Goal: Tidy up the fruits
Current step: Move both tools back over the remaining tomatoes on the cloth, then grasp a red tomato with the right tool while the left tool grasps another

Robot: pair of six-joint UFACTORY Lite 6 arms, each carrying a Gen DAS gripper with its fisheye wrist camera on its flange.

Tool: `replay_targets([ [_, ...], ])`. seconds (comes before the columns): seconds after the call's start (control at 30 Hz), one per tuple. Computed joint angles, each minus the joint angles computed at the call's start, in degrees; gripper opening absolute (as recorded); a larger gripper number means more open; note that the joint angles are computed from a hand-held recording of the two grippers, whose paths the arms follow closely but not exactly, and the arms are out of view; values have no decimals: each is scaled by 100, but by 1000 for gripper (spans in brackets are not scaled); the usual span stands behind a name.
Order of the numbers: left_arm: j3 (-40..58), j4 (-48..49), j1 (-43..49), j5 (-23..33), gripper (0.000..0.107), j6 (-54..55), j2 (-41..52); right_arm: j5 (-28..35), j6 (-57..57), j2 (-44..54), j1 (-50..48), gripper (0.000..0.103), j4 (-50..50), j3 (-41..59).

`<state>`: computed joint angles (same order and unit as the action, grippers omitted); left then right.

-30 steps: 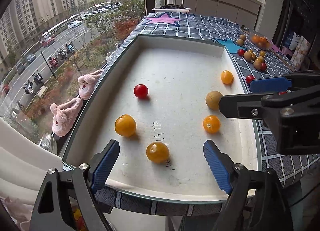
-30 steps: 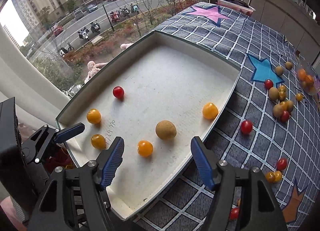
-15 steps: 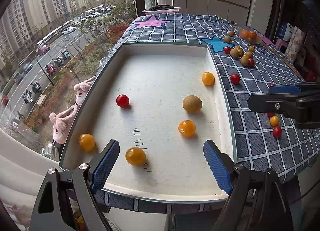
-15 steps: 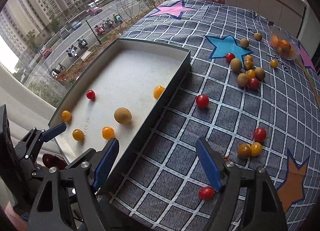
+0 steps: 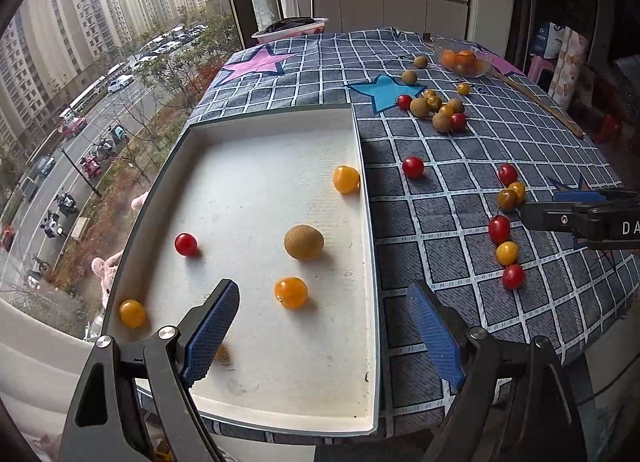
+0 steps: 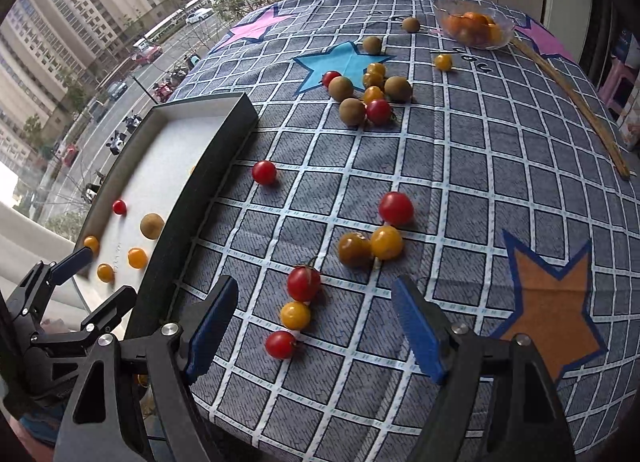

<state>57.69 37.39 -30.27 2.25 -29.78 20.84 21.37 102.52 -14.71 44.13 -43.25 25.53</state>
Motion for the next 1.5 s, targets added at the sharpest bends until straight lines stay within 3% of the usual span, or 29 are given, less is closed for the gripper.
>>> replay_targets([
  [0.2, 526, -1660, -471, 225, 87, 1429, 354, 504, -271, -1346, -154, 82, 482, -1089],
  [0.37, 1146, -1069, -868, 447, 87, 720, 846, 613, -471, -1893, -394, 82, 679, -1570],
  [0.5, 1907, -1180, -1041, 723, 87, 712, 1404, 598, -419, -1920, -574, 82, 533, -1600],
  [0.67, 3020, -1659, -1157, 1091, 87, 1098, 2192, 75, -362, -1471, -1121, 82, 97, -1367],
  [0.9, 4391, -1705, -1218, 1610, 87, 1214, 3187, -748, 81, -415, -1761, 61, -937, -824],
  [1.13, 5255, -1645, -1261, 1992, 87, 1300, 3835, -1258, 725, 578, -2059, 54, -2016, -302],
  [1.27, 5411, -1428, -1289, 2008, 86, 1221, 3945, -1200, 820, 929, -1934, 51, -2224, -28],
  [1.37, 5766, -1996, -1242, 2217, 67, 1815, 4172, -1062, 469, 1161, -1808, 41, -1976, 193],
  [1.43, 5803, -2315, -1173, 2155, 67, 2021, 4218, -803, 124, 1314, -1643, 30, -1704, 355],
  [1.5, 5898, -2848, -1096, 2178, 59, 2466, 4284, -816, 82, 1307, -1588, 25, -1709, 355],
])
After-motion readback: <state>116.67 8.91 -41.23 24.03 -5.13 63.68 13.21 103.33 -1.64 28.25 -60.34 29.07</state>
